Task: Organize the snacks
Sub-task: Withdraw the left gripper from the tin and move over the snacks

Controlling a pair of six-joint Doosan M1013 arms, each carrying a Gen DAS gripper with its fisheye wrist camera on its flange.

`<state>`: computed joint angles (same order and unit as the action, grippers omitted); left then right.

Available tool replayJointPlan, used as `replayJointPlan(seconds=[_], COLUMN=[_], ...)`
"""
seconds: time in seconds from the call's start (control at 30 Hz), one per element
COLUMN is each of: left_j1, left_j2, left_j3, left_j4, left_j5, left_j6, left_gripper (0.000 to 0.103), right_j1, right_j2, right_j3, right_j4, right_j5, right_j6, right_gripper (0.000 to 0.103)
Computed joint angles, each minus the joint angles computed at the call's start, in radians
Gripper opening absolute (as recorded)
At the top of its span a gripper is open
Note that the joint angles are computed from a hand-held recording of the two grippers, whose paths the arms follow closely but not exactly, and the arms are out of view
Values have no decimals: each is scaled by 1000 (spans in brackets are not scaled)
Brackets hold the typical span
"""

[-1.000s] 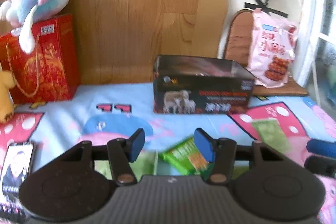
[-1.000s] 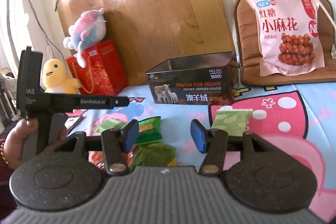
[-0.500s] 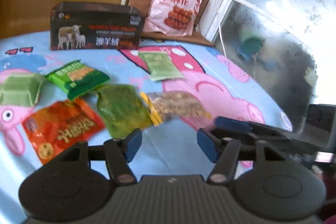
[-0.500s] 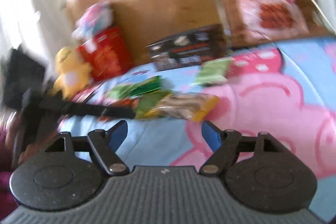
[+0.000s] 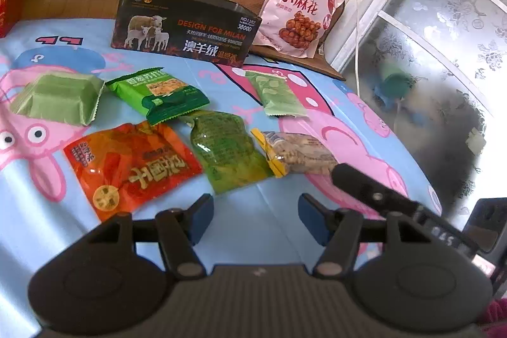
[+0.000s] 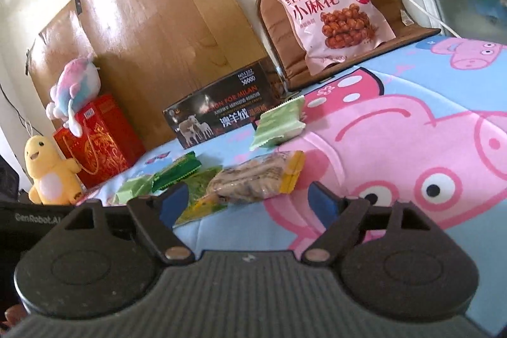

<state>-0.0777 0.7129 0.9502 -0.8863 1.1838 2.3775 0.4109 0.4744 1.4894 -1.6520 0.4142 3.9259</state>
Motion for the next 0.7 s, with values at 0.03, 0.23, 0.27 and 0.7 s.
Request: replayJointPlan(seconds=[0.03,0.23,0.27,0.7], left_j1=[2,6,7,17], left_j2=[0,4,3,-28], left_j3=[1,0,1,60], left_j4=[-4,-22,-24,-66], left_j5=[4,22,25,58], left_j6=[4,10,10,83], left_gripper=[62,62,62,66], right_j1=[2,24,28,12], right_j2=[-8,-24,-26,-50], right_j3=[15,60,63,108], right_j4=[-47,-240,-240,-364], right_j5=[6,85,95,-50], right_j6=[55,237,229,428], right_gripper=[92,103,103,103])
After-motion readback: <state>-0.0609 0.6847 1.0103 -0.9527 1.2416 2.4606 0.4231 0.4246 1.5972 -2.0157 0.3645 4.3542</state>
